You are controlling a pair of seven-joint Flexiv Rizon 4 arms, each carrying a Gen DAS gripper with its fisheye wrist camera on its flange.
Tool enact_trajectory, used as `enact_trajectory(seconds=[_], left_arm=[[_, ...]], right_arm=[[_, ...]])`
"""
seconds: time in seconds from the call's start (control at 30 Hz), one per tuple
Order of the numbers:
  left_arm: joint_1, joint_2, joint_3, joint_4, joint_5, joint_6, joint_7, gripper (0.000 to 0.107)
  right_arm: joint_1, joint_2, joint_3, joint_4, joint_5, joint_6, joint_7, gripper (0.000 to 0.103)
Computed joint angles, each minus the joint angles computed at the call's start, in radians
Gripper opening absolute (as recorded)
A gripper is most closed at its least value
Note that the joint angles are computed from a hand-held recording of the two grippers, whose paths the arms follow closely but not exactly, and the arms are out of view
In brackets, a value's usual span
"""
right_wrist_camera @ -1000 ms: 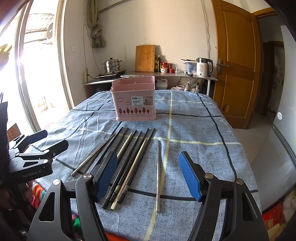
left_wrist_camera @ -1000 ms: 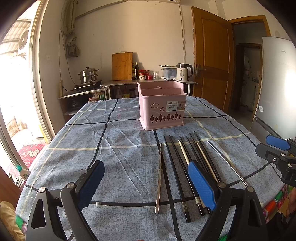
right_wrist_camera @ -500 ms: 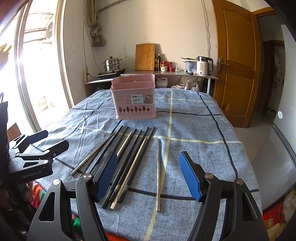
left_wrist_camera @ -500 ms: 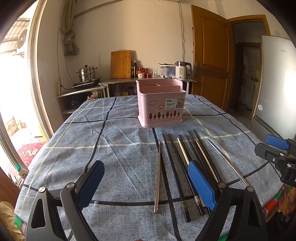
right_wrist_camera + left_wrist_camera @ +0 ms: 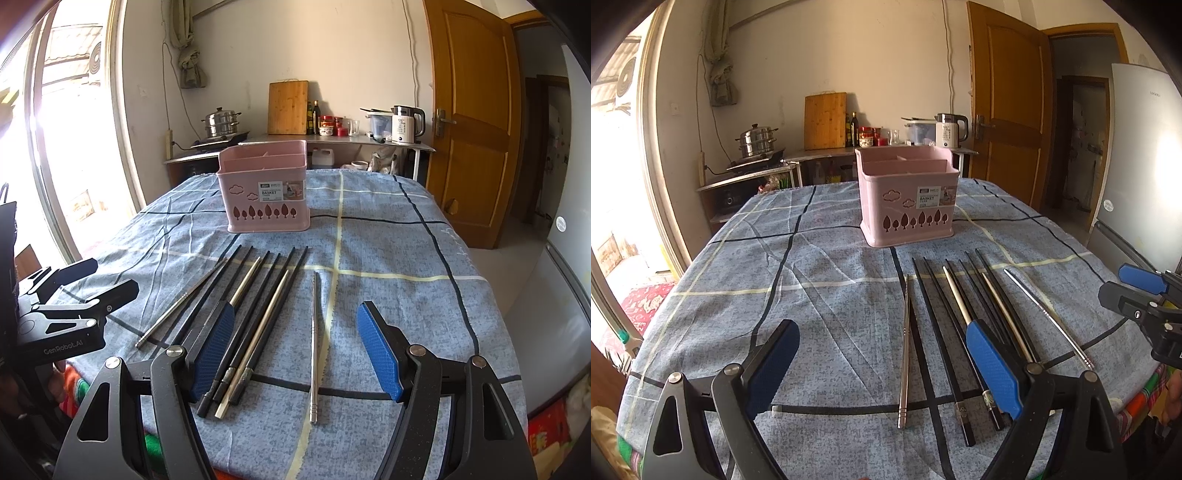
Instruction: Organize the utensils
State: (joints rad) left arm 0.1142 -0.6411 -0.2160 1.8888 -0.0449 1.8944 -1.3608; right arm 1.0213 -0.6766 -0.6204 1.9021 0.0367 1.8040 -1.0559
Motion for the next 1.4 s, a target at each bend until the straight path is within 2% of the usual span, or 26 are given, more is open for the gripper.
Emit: enact_trajectory(seconds=[0.07,0.17,0.33,0.47,0.63,0.7,0.83,1.07,1.23,1.4], left_arm=[[0.048,-0.013,-0.055,-0.017,0.016,-0.046,0.011,0.086],[0.105,-0.037,-0.122,-0.039,0.021,-0.085,0.031,0.086],[0.045,-0.065,-0.057,-0.103,-0.042,-0.162,0.065,0.085],[0.008,-0.094,-0.017,-0.163,-0.093,-0.241,0.106,0.08],[-0.069,-0.128,0.077,-0.26,-0.172,-0.41,0.119,0.075],[-0.061,-0.141,0.063,-0.287,-0.199,-0.465,0.14,0.074],[-0.069,-0.163,0.063,-0.328,-0.225,-0.495,0.173,0.069],[-0.084,-0.206,0.077,-0.433,-0.259,-0.587,0.207,0.06],[-0.103,-0.231,0.095,-0.5,-0.259,-0.648,0.223,0.052],[-0.14,-0.26,0.145,-0.575,-0.234,-0.699,0.198,0.046]], right_arm=[[-0.018,-0.003,0.014,-0.011,-0.005,-0.011,0.004,0.069],[-0.038,-0.008,0.029,-0.025,-0.02,-0.023,0.014,0.069],[-0.075,-0.019,0.052,-0.051,-0.058,-0.057,0.043,0.069],[-0.111,-0.032,0.072,-0.078,-0.107,-0.096,0.075,0.069],[-0.187,-0.046,0.134,-0.134,-0.198,-0.163,0.107,0.069],[-0.234,-0.055,0.179,-0.167,-0.235,-0.192,0.114,0.069],[-0.3,-0.075,0.24,-0.226,-0.301,-0.255,0.131,0.061],[-0.45,-0.117,0.415,-0.355,-0.385,-0.402,0.118,0.044],[-0.532,-0.146,0.524,-0.425,-0.421,-0.482,0.109,0.039],[-0.566,-0.165,0.568,-0.469,-0.436,-0.522,0.112,0.038]])
